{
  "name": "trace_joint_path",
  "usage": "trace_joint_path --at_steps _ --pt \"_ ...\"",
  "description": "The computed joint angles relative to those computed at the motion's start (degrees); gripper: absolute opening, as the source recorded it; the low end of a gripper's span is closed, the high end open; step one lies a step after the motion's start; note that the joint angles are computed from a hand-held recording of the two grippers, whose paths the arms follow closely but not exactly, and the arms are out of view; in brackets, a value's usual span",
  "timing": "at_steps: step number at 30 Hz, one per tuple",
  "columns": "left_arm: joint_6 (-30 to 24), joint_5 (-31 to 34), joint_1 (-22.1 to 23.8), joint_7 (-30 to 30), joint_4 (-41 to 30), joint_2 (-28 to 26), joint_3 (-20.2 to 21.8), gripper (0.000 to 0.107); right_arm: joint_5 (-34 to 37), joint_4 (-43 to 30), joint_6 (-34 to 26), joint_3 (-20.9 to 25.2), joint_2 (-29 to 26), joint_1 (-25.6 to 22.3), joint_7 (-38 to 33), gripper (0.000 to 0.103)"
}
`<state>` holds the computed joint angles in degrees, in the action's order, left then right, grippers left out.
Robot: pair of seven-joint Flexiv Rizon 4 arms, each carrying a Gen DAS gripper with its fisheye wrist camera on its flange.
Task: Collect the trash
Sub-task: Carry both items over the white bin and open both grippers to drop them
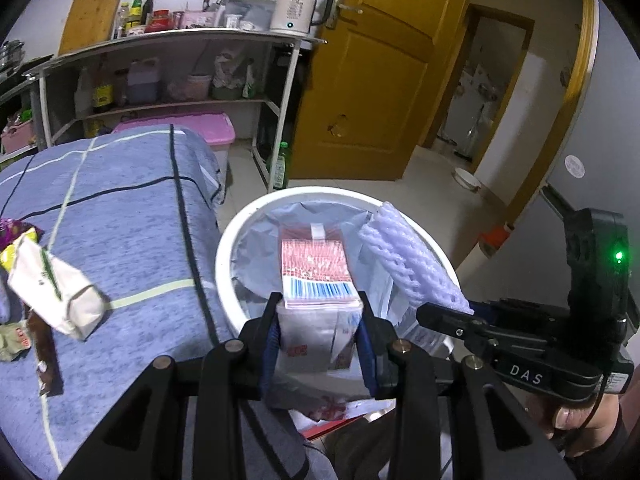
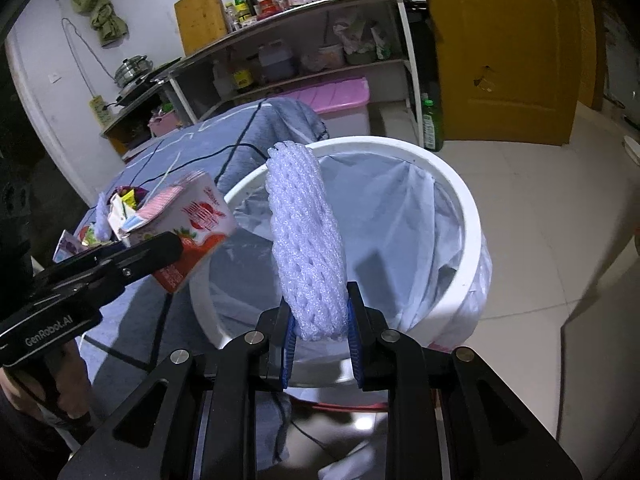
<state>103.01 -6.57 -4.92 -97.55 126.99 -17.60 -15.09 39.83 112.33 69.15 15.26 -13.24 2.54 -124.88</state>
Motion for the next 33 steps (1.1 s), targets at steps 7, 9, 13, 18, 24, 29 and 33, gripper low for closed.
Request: trace_joint_path --at_steps 7,9,13,18,24,29,33 --pt "-1.3 0.0 1.8 1.1 -1.0 -1.4 -2.2 0.037 -1.8 -0.8 0.2 -0.4 -1.5 -0.2 2.1 0.025" --pt "-1.1 -0.1 2.8 1.2 -0.7 -1.3 -3.4 0.042 -2.0 -0.7 0.7 -0.1 -1.6 -0.3 2.2 0.028" --pt "-0.1 0.3 4.5 0.8 0.0 -1.0 -4.8 0.044 -1.8 -0.5 1.6 0.6 -1.5 -0.6 1.8 0.034" --pt "1.1 1.2 6.0 -1.0 1.4 0.2 -5.6 0.045 -1.0 0.1 2.5 1.2 -0.6 -1.0 0.5 0.037" --pt "2.6 2.9 6.3 -3.7 3.9 2.6 -4.8 0.049 0.5 1.4 3.5 1.5 1.5 -0.4 -1.1 0.038" --pt "3.5 4.2 4.7 -5.5 5.8 5.0 -2.2 0.052 2.4 2.3 3.8 1.4 3.6 0.7 -3.5 0.039" --pt "4.5 4.2 1.1 -6.2 7.1 6.5 2.2 0.052 4.0 3.3 4.5 1.0 5.4 2.2 -5.6 0.04"
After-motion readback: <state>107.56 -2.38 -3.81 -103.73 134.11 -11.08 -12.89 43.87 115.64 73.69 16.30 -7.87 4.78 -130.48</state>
